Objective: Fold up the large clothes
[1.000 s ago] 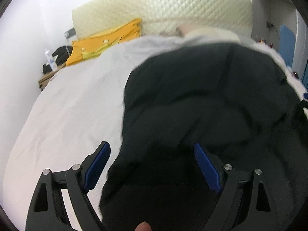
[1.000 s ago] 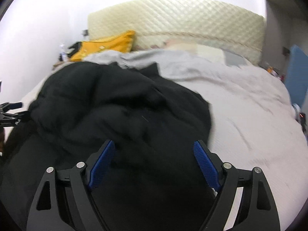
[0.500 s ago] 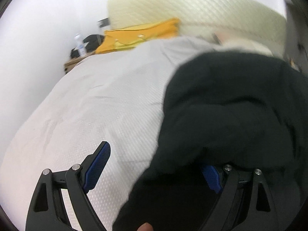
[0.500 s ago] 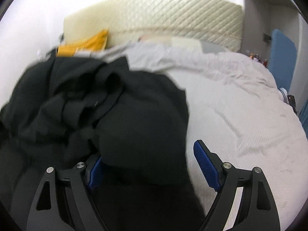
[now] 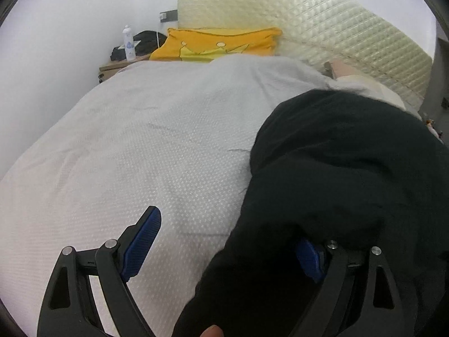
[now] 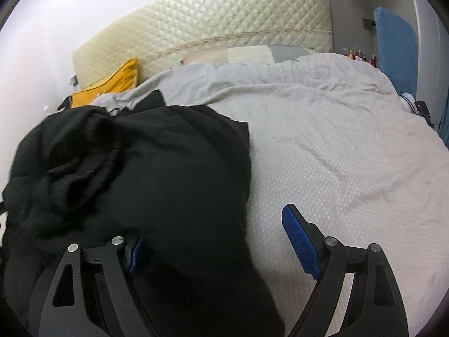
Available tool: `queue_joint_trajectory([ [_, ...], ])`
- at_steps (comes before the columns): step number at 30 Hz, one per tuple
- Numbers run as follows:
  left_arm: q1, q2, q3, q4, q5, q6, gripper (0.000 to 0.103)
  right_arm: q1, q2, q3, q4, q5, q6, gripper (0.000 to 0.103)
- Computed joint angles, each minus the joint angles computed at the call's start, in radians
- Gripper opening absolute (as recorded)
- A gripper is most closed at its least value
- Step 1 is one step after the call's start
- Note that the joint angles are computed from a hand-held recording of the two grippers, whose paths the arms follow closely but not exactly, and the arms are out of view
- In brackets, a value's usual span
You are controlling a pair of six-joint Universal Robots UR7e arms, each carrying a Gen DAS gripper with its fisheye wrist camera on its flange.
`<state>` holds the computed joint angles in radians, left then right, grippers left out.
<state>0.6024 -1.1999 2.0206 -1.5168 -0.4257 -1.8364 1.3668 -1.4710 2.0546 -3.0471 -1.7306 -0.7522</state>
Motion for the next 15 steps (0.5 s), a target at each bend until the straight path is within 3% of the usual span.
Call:
queue_joint_trajectory([
  [6, -0.122, -0.016, -0.075, 0.182, -0.023, -0.082, 0.089, 0.049, -0.157, 0.043, 0.118, 0.064, 0.006, 0.083],
  [15, -0.379, 0.022, -0.288, 0.605, -0.064, -0.337, 0.089, 0.228, -0.427, 0.072, 0.265, 0.072, 0.078, 0.083],
])
